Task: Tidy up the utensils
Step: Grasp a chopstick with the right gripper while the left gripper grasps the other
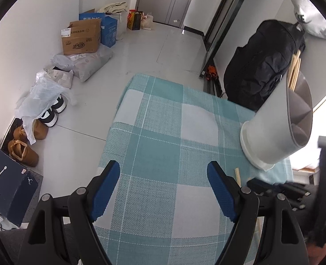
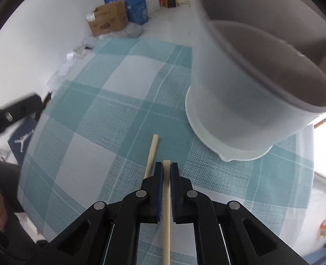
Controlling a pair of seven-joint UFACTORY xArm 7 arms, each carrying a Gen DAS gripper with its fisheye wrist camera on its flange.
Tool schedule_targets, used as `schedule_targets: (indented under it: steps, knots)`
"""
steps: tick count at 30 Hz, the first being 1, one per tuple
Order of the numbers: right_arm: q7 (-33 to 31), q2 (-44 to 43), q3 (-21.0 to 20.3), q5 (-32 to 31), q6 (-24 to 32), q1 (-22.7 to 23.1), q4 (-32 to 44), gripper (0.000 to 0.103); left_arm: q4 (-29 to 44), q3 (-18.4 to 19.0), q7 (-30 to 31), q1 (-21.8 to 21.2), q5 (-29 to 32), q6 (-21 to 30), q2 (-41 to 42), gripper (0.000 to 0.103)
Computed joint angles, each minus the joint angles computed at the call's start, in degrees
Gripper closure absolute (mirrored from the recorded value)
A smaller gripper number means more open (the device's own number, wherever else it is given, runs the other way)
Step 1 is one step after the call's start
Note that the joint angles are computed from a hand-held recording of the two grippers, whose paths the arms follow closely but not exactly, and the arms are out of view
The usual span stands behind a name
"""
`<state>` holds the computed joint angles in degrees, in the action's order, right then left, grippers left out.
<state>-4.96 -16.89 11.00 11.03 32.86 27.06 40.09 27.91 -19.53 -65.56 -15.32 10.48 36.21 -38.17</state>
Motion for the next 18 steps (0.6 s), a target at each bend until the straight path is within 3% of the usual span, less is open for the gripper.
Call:
schedule_targets:
  steps: [8, 13, 18]
  knots:
    - [-10.6, -16.0, -11.5, 18.0, -10.5, 6.3, -9.0, 0.098, 4.5, 1.7, 6.0, -4.6, -3.1, 0.1, 7.9, 0.025]
    - [-13.5, -23.0, -16.3, 22.2, -14.1, 8.6, -12.7, 0.098, 9.1, 1.2, 8.7, -6.2, -3.6, 0.0, 13.3, 0.025]
    - [-14.0, -25.8, -19.6, 24.6, -15.5, 10.3, -13.8, 0.098, 15.8, 1.1, 10.5, -7.0, -2.6, 4.2, 19.7, 0.025]
